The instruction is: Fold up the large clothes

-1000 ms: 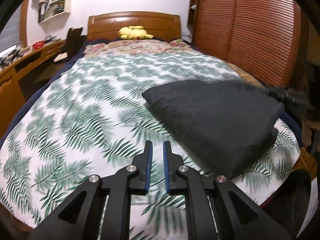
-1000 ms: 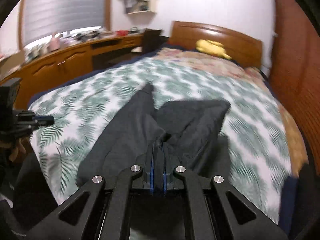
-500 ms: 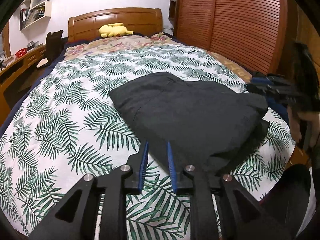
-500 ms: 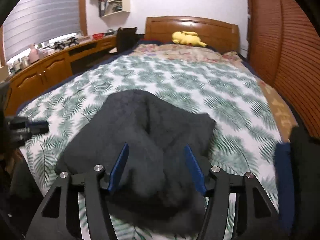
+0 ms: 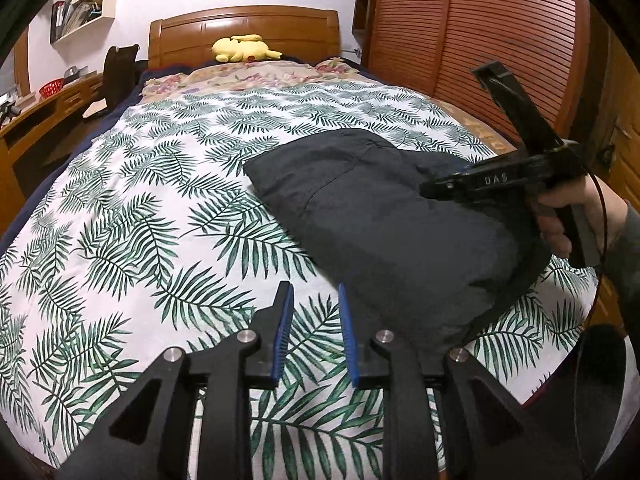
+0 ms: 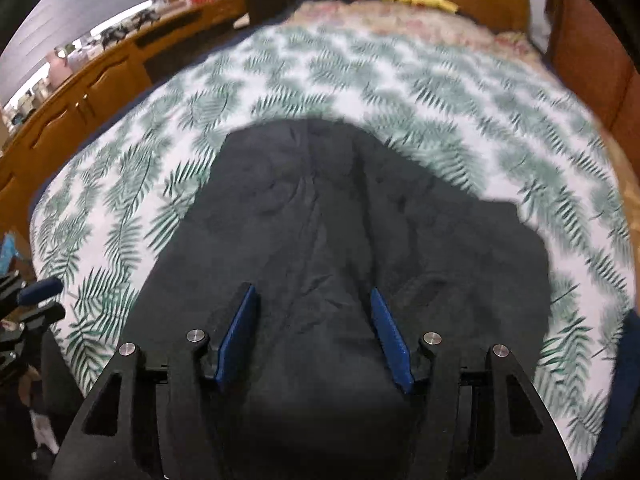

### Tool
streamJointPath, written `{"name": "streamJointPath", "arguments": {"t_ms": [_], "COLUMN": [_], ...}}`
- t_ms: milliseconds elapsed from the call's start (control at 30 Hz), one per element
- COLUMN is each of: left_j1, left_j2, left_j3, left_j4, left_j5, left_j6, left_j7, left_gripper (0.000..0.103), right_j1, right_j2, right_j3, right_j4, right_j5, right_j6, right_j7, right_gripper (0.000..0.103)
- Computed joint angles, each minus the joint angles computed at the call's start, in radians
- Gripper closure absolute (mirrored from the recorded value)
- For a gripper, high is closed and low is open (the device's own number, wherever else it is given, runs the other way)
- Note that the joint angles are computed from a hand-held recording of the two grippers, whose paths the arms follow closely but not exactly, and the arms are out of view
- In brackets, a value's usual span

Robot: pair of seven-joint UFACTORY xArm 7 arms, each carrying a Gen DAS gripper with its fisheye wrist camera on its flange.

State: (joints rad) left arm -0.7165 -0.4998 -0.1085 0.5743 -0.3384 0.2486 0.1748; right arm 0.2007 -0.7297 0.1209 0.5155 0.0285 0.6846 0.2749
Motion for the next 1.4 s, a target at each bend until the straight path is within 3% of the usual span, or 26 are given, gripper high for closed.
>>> {"name": "streamJointPath", "arguments": {"t_ms": [33,67,267,400,567,667,733,800,833,867,933,1133,1233,1400], "left_j1": [-0.004,-0.007,-0.039,-0.069,-0.088,-0.081,-0.071,-0.054,-0.046,-0.038,-0.014,0.063,0.092,0.097], "left_j2": [-0.001,0.0,0.029,0.056,0.099,0.135,0.166,0.195,0.208,0.231,0.269,0.425,0.515,0.636], "left_j3": [0.006,0.011,0.04,0.047,0.034,0.008,-0.018,-0.044,-0.055,-0.067,-0.094,-0.164,-0.18,-0.169], "left_j4": [-0.003,-0.006,0.016,0.056,0.117,0.161,0.195,0.228,0.242,0.264,0.3,0.431,0.511,0.635], "left_j5": [-0.003,-0.007,-0.042,-0.069,-0.099,-0.103,-0.097,-0.084,-0.078,-0.068,-0.041,0.098,0.214,0.343], "left_j6": [-0.002,-0.004,-0.021,-0.036,-0.044,-0.036,-0.031,-0.027,-0.025,-0.025,-0.027,-0.016,0.0,0.037], "left_j7": [0.004,0.008,0.047,0.09,0.127,0.131,0.129,0.12,0.116,0.112,0.095,0.004,-0.08,-0.16], "left_gripper": [0.082,0.082,0.082,0.082,0.081,0.081,0.08,0.08,0.08,0.08,0.079,0.078,0.077,0.076], "right_j1": [0.006,-0.005,0.007,-0.027,-0.088,-0.099,-0.098,-0.095,-0.101,-0.103,-0.097,-0.08,-0.073,-0.063], "right_j2": [-0.011,-0.051,-0.259,-0.402,-0.649,-0.705,-0.751,-0.801,-0.815,-0.826,-0.877,-0.988,-1.052,-1.117], "right_j3": [0.004,0.042,0.112,0.155,0.113,0.076,0.088,0.108,0.117,0.124,0.121,0.092,0.036,0.034], "right_j4": [-0.008,-0.026,-0.026,-0.004,-0.116,-0.19,-0.233,-0.254,-0.258,-0.261,-0.28,-0.336,-0.389,-0.437], "right_j5": [-0.008,-0.046,-0.108,-0.166,-0.2,-0.171,-0.158,-0.157,-0.159,-0.162,-0.167,-0.154,-0.117,-0.077], "right_j6": [-0.008,-0.024,-0.026,0.093,0.331,0.407,0.418,0.425,0.428,0.43,0.439,0.494,0.509,0.516], "right_j7": [-0.013,-0.006,0.047,0.068,0.09,0.109,0.132,0.156,0.171,0.183,0.193,0.203,0.204,0.205], "right_gripper": [0.098,0.1,0.102,0.102,0.102,0.1,0.099,0.091,0.079,0.059,0.044,0.027,0.026,0.026]}}
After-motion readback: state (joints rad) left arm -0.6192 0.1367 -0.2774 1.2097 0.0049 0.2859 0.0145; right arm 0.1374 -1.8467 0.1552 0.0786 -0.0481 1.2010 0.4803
